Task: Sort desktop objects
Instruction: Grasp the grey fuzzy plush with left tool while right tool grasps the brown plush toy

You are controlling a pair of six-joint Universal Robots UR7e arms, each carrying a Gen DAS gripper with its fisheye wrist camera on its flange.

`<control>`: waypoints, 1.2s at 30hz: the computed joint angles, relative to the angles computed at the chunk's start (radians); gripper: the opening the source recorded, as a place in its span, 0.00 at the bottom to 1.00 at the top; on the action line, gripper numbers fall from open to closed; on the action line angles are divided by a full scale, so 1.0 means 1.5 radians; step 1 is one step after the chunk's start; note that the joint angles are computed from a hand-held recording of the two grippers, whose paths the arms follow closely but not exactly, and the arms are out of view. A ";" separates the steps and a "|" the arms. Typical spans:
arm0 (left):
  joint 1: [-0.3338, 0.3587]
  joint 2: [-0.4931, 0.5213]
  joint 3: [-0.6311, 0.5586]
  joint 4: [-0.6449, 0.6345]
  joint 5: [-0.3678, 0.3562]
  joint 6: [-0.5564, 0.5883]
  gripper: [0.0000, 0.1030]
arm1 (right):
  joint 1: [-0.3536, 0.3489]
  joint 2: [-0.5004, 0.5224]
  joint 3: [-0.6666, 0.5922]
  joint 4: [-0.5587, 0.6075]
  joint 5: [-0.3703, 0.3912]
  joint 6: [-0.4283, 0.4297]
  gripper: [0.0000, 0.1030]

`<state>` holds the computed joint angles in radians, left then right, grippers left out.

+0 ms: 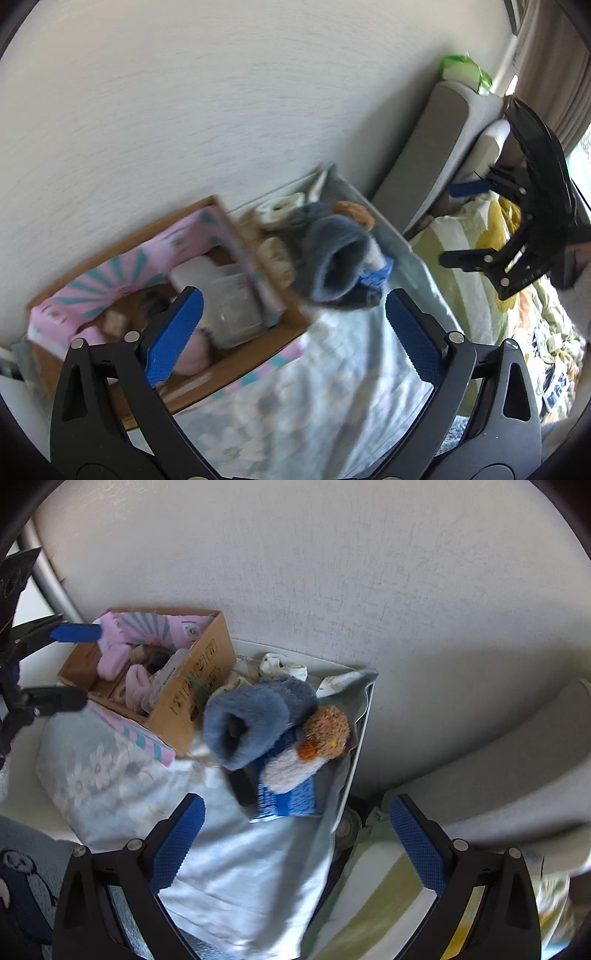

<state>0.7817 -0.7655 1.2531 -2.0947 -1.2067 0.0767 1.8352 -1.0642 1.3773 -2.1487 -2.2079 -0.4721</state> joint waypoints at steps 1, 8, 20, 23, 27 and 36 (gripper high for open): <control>-0.006 0.011 -0.001 -0.007 0.009 -0.004 0.96 | -0.008 0.003 -0.011 0.007 0.014 -0.018 0.97; -0.028 0.101 -0.044 -0.034 0.047 -0.057 0.91 | -0.062 0.055 -0.105 0.059 0.094 -0.187 0.97; -0.018 0.202 -0.126 0.052 0.112 -0.139 0.74 | -0.103 0.167 -0.242 0.188 0.147 -0.404 0.97; -0.022 0.209 -0.132 0.068 0.138 -0.135 0.74 | -0.107 0.191 -0.277 0.232 0.145 -0.411 0.93; -0.016 0.218 -0.152 0.103 0.106 -0.144 0.50 | -0.108 0.207 -0.307 0.268 0.155 -0.424 0.68; -0.003 0.194 -0.128 0.088 0.089 -0.179 0.23 | -0.103 0.195 -0.282 0.261 0.161 -0.443 0.40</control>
